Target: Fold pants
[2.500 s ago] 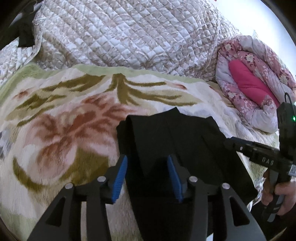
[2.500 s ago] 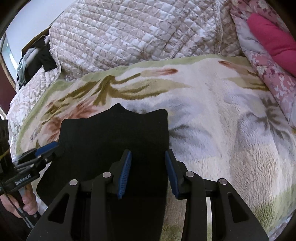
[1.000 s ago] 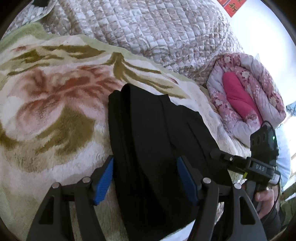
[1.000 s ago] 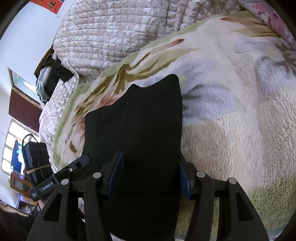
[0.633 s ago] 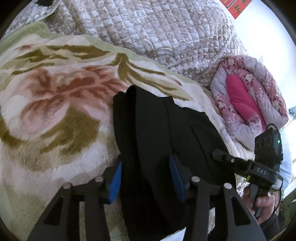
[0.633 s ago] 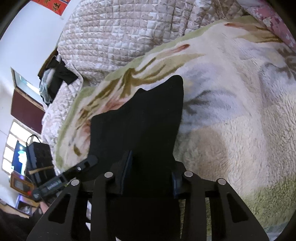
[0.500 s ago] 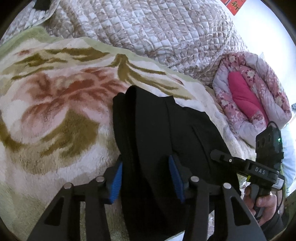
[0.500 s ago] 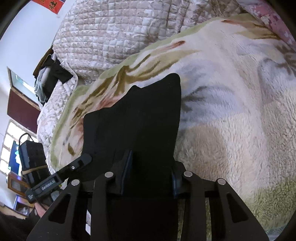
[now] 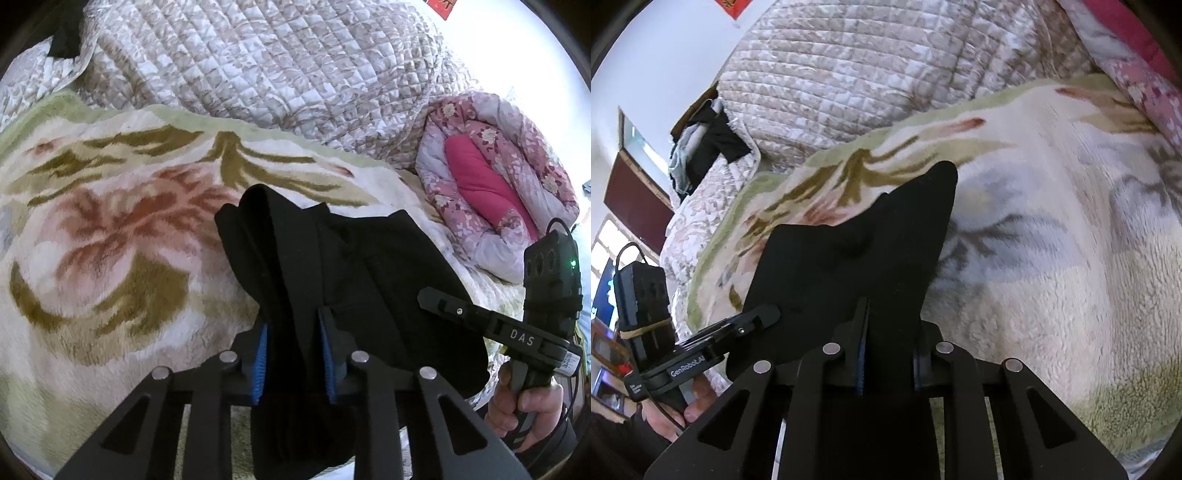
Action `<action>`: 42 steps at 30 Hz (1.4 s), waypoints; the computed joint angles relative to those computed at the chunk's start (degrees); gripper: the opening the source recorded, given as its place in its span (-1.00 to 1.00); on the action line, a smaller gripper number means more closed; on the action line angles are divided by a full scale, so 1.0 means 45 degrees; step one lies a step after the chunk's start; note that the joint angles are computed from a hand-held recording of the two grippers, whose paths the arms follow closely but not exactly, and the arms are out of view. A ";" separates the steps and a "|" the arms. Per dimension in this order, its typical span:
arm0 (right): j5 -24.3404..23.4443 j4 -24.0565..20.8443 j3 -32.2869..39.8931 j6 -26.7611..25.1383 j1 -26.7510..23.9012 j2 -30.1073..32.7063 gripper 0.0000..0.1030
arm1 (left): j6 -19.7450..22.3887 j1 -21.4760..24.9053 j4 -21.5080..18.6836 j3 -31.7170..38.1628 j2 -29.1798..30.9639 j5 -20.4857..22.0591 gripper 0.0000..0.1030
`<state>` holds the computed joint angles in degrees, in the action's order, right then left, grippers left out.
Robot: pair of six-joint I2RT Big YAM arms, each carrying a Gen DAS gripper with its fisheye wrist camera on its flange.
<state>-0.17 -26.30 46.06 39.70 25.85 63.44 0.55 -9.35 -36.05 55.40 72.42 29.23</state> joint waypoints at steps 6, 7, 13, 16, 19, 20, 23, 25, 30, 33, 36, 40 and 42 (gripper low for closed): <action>0.0068 0.0132 0.0207 -0.0124 0.0151 -0.0007 -0.68 | 0.0077 0.0009 -0.0069 0.0164 -0.0105 0.0157 -0.54; 0.0075 0.0152 0.0257 -0.0129 0.0162 0.0004 -0.68 | 0.0095 0.0001 -0.0083 0.0190 -0.0109 0.0148 -0.54; 0.0030 0.0080 0.0874 -0.0178 0.0169 0.0457 -0.68 | 0.0406 0.0036 -0.0247 0.0708 0.0097 -0.0087 -0.55; -0.0120 0.0070 0.1507 -0.0367 0.0118 0.1066 -0.68 | 0.0746 0.0165 -0.0232 0.1272 0.0416 -0.0250 -0.56; -0.0223 -0.0027 0.2402 -0.0611 0.0049 0.1931 -0.68 | 0.1342 0.0364 -0.0286 0.2128 0.1129 -0.0461 -0.56; -0.0337 -0.0021 0.2734 -0.0684 -0.0033 0.2273 -0.68 | 0.1520 0.0453 -0.0315 0.2459 0.1435 -0.0445 -0.56; -0.0609 -0.0046 0.3614 -0.0817 -0.0272 0.3171 -0.68 | 0.1526 0.0730 -0.0471 0.3497 0.2377 -0.0341 -0.56; -0.0821 -0.0035 0.4228 -0.0865 -0.0472 0.3795 -0.68 | 0.1272 0.0874 -0.0401 0.4049 0.2871 -0.0254 -0.56; -0.1413 -0.0009 0.5578 -0.0904 -0.0915 0.5152 -0.68 | 0.1276 0.1008 -0.0107 0.5134 0.3800 -0.0412 -0.56; -0.1700 0.0110 0.6135 -0.0816 -0.1095 0.5791 -0.68 | 0.1176 0.1143 -0.0221 0.5750 0.4426 -0.0447 -0.55; -0.2129 0.0199 0.6467 -0.0817 -0.1302 0.6360 -0.67 | 0.1043 0.1240 -0.0339 0.6079 0.5045 -0.0730 -0.53; -0.1571 -0.1041 0.6780 -0.0948 -0.1460 0.7071 -0.48 | 0.0995 0.1347 -0.1017 0.6369 0.5867 -0.1746 -0.35; -0.0935 -0.0947 0.6408 -0.1018 -0.1480 0.6709 -0.35 | 0.0697 0.1592 -0.1146 0.6383 0.5844 -0.1507 -0.35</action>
<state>-4.38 -30.56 74.90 35.11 19.19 93.63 3.68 -2.18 -41.21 84.12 98.72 22.45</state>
